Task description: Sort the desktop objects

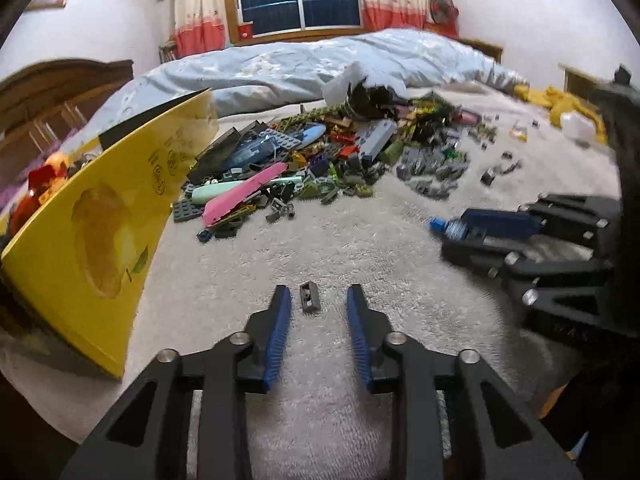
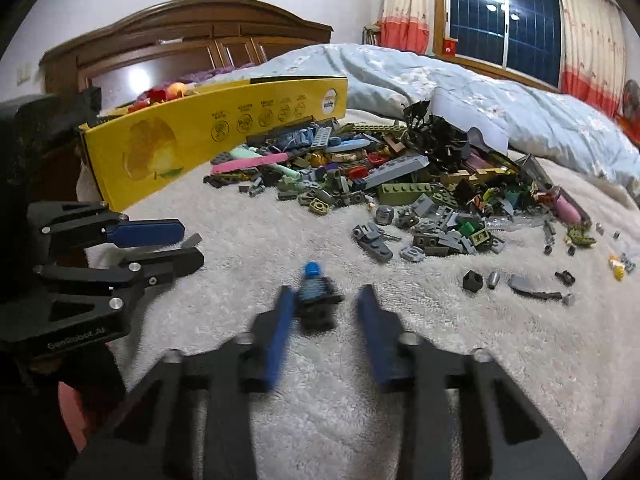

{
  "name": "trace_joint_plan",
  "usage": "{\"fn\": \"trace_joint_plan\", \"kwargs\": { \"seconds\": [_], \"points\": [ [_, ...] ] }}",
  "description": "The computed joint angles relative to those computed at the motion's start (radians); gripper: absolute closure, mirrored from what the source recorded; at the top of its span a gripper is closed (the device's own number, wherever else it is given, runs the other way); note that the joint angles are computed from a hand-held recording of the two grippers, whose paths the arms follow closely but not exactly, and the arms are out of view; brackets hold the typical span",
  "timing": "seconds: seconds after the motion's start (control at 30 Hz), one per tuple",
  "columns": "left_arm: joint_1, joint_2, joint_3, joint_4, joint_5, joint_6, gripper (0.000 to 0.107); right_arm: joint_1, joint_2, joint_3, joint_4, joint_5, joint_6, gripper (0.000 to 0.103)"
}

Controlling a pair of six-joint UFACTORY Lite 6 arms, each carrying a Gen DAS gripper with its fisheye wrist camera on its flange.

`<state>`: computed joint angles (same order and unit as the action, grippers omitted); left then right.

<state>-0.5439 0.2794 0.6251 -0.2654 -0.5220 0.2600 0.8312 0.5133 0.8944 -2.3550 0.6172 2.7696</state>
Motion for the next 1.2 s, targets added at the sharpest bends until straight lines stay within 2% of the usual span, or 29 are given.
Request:
{"fn": "trace_joint_plan", "kwargs": {
  "seconds": [0.07, 0.1, 0.33, 0.47, 0.53, 0.77, 0.87, 0.93, 1.03, 1.13, 1.2],
  "points": [
    [-0.021, 0.009, 0.0, -0.062, -0.024, 0.049, 0.096, 0.015, -0.007, -0.003, 0.032, 0.021, -0.028, 0.079],
    [-0.029, 0.005, -0.003, -0.087, -0.033, 0.07, 0.097, 0.031, -0.013, -0.008, 0.051, 0.045, -0.053, 0.079],
    [-0.084, -0.174, -0.138, -0.169, -0.169, 0.12, 0.097, 0.107, -0.047, 0.039, 0.191, 0.107, -0.176, 0.079],
    [-0.027, -0.313, -0.191, -0.141, -0.137, 0.083, 0.097, 0.148, -0.049, 0.092, 0.272, 0.175, -0.254, 0.079],
    [0.028, -0.383, -0.209, -0.069, -0.103, 0.012, 0.097, 0.167, -0.034, 0.136, 0.298, 0.196, -0.297, 0.079],
    [0.153, -0.453, -0.205, 0.089, 0.004, -0.208, 0.097, 0.199, 0.1, 0.378, 0.375, 0.188, -0.381, 0.079],
    [0.177, -0.5, -0.241, 0.071, -0.013, -0.201, 0.098, 0.201, 0.145, 0.479, 0.408, 0.168, -0.393, 0.079],
    [0.234, -0.542, -0.262, 0.17, -0.006, -0.276, 0.098, 0.19, 0.165, 0.539, 0.393, 0.122, -0.38, 0.079],
    [0.303, -0.588, -0.299, 0.219, -0.027, -0.292, 0.098, 0.188, 0.222, 0.636, 0.344, 0.086, -0.372, 0.079],
    [0.402, -0.588, -0.301, 0.308, -0.023, -0.356, 0.098, 0.183, 0.325, 0.812, 0.403, 0.007, -0.467, 0.079],
    [0.428, -0.589, -0.306, 0.284, -0.034, -0.318, 0.099, 0.183, 0.395, 0.929, 0.454, -0.024, -0.527, 0.079]
  ]
}}
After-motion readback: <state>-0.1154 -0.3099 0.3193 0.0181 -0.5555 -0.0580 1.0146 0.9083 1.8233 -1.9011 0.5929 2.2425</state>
